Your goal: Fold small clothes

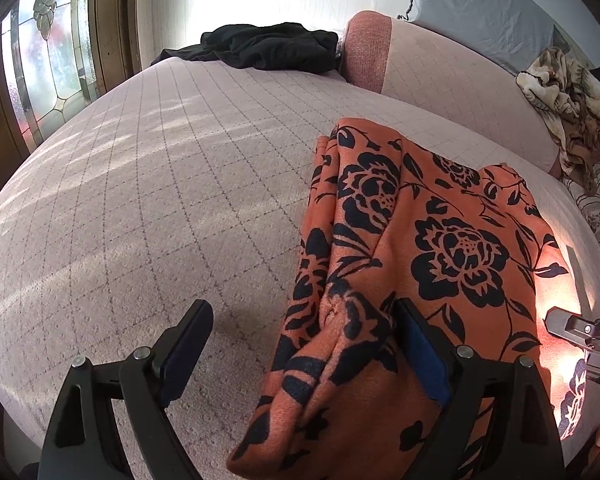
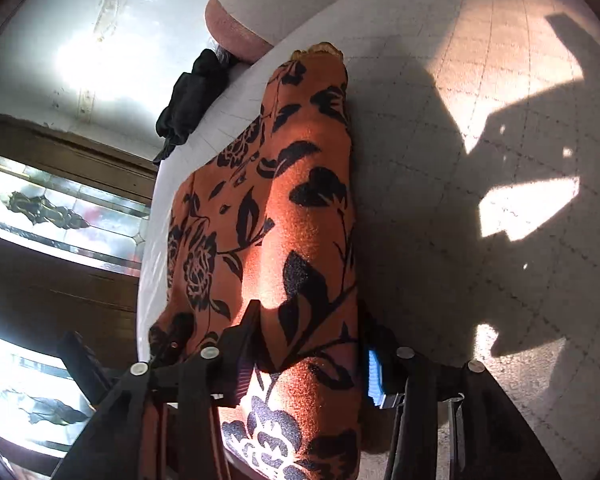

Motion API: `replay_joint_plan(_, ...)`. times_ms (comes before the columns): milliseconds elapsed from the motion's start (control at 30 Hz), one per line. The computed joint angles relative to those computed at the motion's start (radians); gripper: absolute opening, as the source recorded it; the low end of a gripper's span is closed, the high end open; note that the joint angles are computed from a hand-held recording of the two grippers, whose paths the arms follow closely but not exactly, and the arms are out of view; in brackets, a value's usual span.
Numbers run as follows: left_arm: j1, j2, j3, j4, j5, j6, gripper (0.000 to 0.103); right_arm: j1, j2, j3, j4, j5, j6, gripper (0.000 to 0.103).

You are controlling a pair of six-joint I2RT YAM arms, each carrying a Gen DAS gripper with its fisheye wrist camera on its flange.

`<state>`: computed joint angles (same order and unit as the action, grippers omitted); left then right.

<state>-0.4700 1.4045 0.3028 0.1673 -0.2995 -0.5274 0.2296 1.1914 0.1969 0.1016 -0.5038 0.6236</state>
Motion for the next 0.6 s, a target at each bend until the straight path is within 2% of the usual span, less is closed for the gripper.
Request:
replay_joint_plan(67, -0.007, -0.007, -0.006, 0.0, -0.016, 0.001, 0.092, 0.057, -0.115, 0.015, -0.092, 0.077, 0.007, 0.039)
replay_joint_plan(133, -0.015, -0.008, -0.005, -0.004, -0.02, -0.009, 0.092, 0.101, -0.134, 0.035, -0.139, 0.144, -0.011, 0.039)
replay_joint_plan(167, -0.017, -0.01, -0.005, -0.005, -0.018, -0.012, 0.092, 0.116, -0.087, 0.035, -0.114, 0.167, -0.013, 0.049)
replay_joint_plan(200, -0.017, -0.011, -0.006, -0.005, -0.02, -0.015, 0.092, 0.103, -0.034, 0.019, -0.071, 0.16, -0.009, 0.066)
replay_joint_plan(233, -0.018, -0.014, -0.01, -0.001, -0.02, -0.015, 0.092, 0.06, -0.031, -0.02, -0.021, 0.105, 0.016, 0.066)
replay_joint_plan(267, -0.017, -0.019, -0.016, 0.001, -0.018, -0.016, 0.092, 0.024, -0.078, -0.049, -0.023, 0.058, 0.036, 0.067)
replay_joint_plan(333, -0.015, -0.025, -0.022, 0.002, -0.015, -0.026, 0.092, 0.009, -0.242, -0.081, -0.117, 0.034, 0.046, 0.067)
replay_joint_plan(367, -0.016, -0.027, -0.022, 0.0, -0.017, -0.031, 0.092, 0.033, -0.282, -0.077, -0.163, 0.05, 0.032, 0.066)
replay_joint_plan(400, -0.02, -0.031, -0.023, -0.002, -0.022, -0.03, 0.092, 0.107, -0.272, -0.062, -0.171, 0.125, 0.033, 0.044)
replay_joint_plan(433, -0.031, -0.037, -0.024, -0.007, -0.036, -0.031, 0.092, 0.155, -0.243, -0.057, -0.175, 0.166, 0.023, 0.041)
replay_joint_plan(500, -0.061, -0.096, -0.033, -0.038, -0.075, -0.023, 0.091, 0.199, -0.23, -0.066, -0.148, 0.218, 0.05, 0.041)
replay_joint_plan(533, -0.089, -0.157, -0.043, -0.079, -0.107, -0.027, 0.09, 0.208, -0.252, -0.059, -0.176, 0.234, 0.06, 0.041)
replay_joint_plan(600, -0.136, -0.331, -0.076, -0.172, -0.16, -0.039, 0.09, 0.254, -0.335, -0.032, -0.279, 0.293, 0.077, 0.051)
